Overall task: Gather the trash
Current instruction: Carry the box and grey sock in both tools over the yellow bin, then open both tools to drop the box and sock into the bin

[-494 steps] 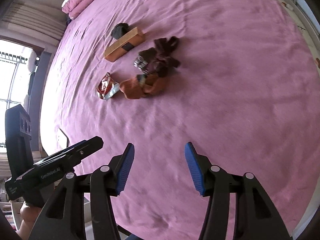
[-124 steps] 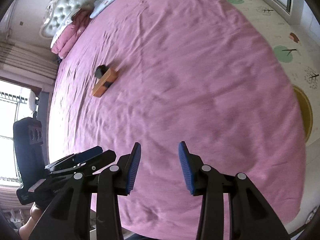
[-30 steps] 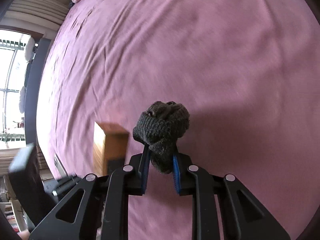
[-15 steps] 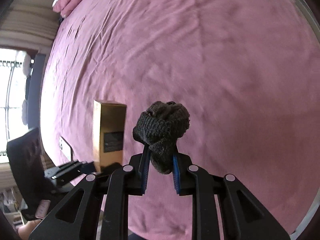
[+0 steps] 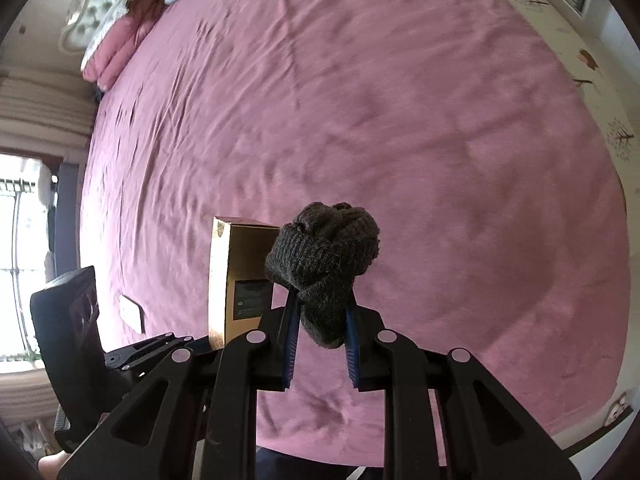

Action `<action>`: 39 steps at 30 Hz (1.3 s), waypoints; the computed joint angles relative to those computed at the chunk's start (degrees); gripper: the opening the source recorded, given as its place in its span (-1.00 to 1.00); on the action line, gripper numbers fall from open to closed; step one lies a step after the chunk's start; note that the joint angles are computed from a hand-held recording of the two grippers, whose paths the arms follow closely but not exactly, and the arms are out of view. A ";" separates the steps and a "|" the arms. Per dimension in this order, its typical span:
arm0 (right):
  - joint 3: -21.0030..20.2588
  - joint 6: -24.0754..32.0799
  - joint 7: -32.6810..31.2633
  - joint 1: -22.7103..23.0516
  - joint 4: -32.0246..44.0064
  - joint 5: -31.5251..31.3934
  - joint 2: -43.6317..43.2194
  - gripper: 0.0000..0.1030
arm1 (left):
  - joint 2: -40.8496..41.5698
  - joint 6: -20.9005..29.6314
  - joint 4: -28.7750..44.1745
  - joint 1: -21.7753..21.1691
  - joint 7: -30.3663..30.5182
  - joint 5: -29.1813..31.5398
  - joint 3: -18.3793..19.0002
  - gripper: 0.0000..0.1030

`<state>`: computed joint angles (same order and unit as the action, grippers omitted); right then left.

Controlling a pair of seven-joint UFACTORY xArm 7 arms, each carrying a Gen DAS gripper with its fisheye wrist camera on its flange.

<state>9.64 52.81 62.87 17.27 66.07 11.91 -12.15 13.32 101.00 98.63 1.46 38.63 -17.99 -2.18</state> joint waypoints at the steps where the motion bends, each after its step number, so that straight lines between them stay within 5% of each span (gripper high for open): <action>1: -0.17 -0.32 0.19 -0.14 -1.39 0.08 -1.40 -0.62 | -0.95 -0.17 -0.83 -0.17 -0.26 -0.21 -0.13 -0.23; 7: -2.80 -0.54 -4.06 -0.69 -10.63 3.47 -11.80 -0.62 | -6.40 -3.14 -6.29 -3.39 -5.97 -2.15 -1.28 -0.23; 19: -9.49 7.51 -14.19 -7.10 -23.33 5.16 -32.96 -0.61 | -14.35 -8.35 -14.48 -14.29 -19.81 -7.09 -5.91 -0.23; 39: -23.38 25.35 -23.21 -30.42 -32.95 -3.94 -56.19 -0.60 | -0.65 -12.61 -2.05 -32.69 -31.78 -6.19 -14.60 -0.23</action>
